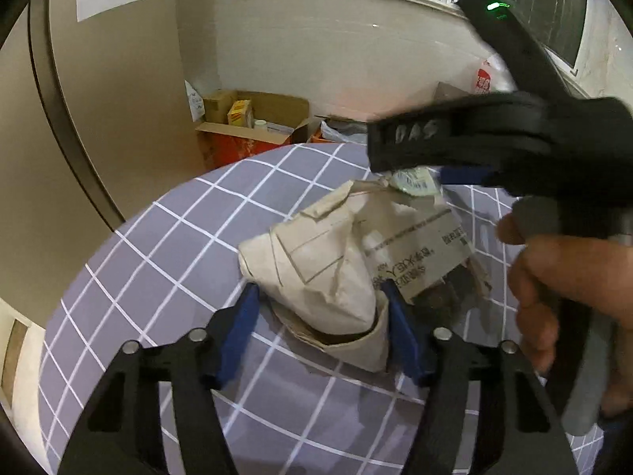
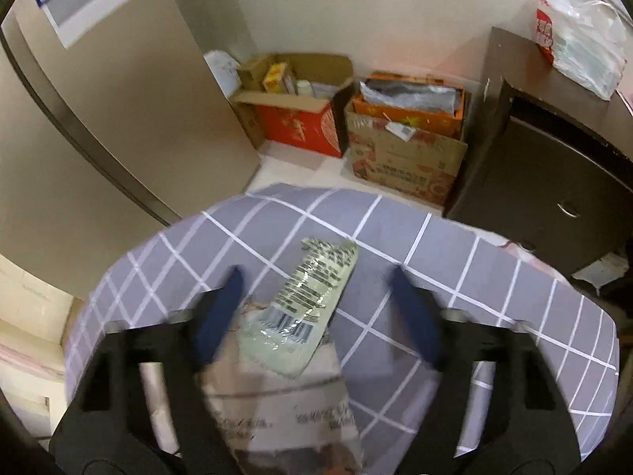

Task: Collect trash
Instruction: 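Grasp the crumpled paper bag with the left gripper while the right grasps the green-white packet, then carry paper bag and packet over the wastebasket and open both grippers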

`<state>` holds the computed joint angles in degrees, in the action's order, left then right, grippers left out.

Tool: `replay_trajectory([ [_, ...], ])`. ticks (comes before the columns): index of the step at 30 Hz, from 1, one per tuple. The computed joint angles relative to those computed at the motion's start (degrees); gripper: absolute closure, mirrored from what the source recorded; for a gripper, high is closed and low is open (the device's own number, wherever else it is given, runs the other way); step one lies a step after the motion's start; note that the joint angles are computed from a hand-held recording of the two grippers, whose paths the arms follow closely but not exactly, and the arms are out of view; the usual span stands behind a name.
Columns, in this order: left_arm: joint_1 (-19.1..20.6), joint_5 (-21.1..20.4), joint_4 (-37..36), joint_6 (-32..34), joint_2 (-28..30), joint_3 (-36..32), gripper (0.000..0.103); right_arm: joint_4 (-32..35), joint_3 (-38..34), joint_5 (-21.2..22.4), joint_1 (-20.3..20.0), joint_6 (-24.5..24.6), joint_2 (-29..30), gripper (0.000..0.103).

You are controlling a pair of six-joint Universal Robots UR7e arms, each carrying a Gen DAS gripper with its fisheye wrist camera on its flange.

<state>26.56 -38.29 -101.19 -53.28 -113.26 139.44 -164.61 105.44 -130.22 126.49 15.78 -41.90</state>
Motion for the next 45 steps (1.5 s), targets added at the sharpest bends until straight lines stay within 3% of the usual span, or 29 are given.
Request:
replay_trajectory([
  [2,-0.54,-0.03,-0.28,0.55,-0.15,0.32,0.053,-0.45,0.38,-2.72,0.67,-1.47,0.41,0.079],
  [3,-0.90,-0.03,-0.29,0.63,-0.32,0.43,0.055,-1.05,1.39,-1.98,0.50,-1.37,-0.36,0.079],
  [5,-1.57,-1.03,-1.14,1.46,-1.22,0.79,0.075,-2.22,3.91,-0.08,0.00,-0.82,-2.34,0.087],
  [11,-4.94,-2.54,3.16,-2.32,-3.60,1.02,0.078,-7.52,12.87,0.81,0.27,0.99,-9.38,0.088],
  [18,-14.18,-4.07,13.55,-11.27,-8.53,1.17,0.078,-11.41,24.19,0.79,2.30,4.42,-20.07,0.088],
  [26,-24.16,-7.03,18.18,-18.77,-8.00,0.92,0.078,-9.41,34.78,-2.81,7.37,10.52,-35.25,0.088],
  [36,-31.19,-9.03,8.81,-15.53,0.44,0.29,0.078,-2.11,40.83,-7.63,12.42,16.13,-51.42,0.088],
  [45,-32.73,-10.67,-6.42,-7.00,11.50,-0.33,0.078,9.75,43.72,-13.39,16.04,23.07,-65.64,0.088],
])
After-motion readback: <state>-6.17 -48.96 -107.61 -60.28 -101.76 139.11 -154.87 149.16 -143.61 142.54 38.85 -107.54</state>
